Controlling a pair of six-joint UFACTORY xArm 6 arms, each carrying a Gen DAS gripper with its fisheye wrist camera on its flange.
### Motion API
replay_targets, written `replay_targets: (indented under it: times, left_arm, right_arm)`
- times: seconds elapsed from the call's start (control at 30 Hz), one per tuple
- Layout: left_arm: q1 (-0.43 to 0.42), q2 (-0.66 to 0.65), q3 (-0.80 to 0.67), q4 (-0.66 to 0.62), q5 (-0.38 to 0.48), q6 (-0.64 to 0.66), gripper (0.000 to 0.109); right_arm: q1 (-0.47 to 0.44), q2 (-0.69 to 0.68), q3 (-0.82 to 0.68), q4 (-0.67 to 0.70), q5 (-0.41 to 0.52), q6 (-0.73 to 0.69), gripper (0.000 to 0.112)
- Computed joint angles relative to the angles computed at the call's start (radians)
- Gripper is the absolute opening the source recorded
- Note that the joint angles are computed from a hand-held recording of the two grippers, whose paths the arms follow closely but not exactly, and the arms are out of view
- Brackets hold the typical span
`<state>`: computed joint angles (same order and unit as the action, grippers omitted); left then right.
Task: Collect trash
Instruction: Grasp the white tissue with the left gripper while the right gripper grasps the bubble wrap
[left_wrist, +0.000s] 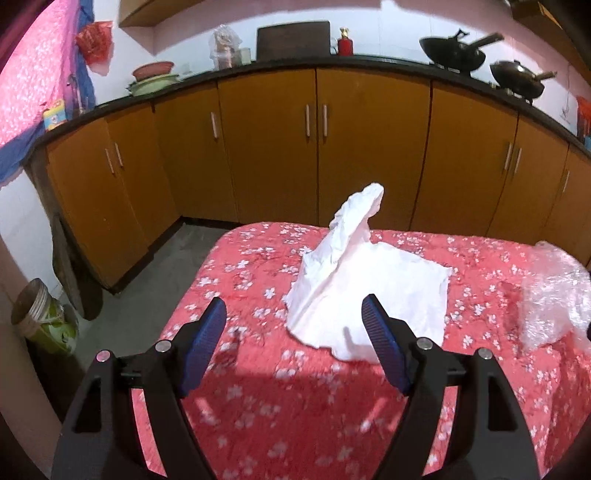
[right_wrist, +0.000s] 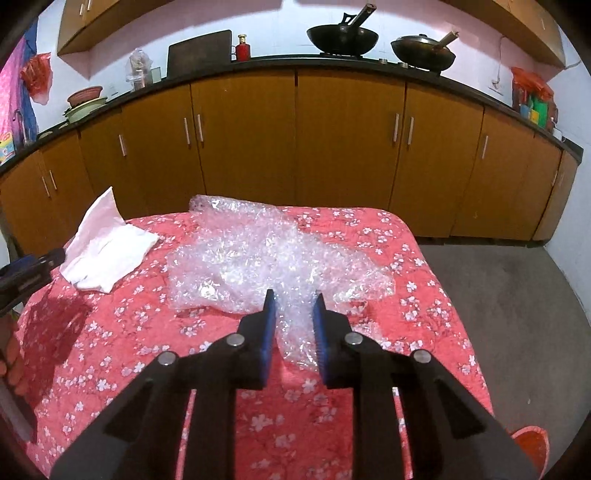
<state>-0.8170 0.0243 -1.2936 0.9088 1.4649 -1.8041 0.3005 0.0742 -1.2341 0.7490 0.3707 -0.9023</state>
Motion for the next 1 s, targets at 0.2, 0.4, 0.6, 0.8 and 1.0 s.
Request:
replay_targets:
  times: [0.2,0.4,0.6,0.8,1.0]
  left_arm:
    - [0.061,-0.012,0.021,-0.055,-0.090,0.057,0.057]
    - [0.108,-0.052,0.080,-0.132,-0.190,0.053,0.039]
    - [0.115,-0.074,0.115,-0.136,-0.247,0.046,0.011]
    - [0.075,-0.070,0.101,-0.078,-0.196,0.001,0.000]
    - [0.013,-0.053,0.075,-0.046,-0.139,-0.014,0.000]
  right_arm:
    - [0.001,0.003,-0.004,0.006,0.009,-0.009,0.020]
    - [0.001,0.006,-0.008,0.003,0.017,-0.005,0.020]
    - [0.003,0.011,-0.011,-0.025,0.014,0.014,0.020]
    - [0.002,0.016,-0.011,-0.044,0.002,0.042,0.020]
    - [0.000,-0.034,0.041,0.067,-0.008,-0.060,0.020]
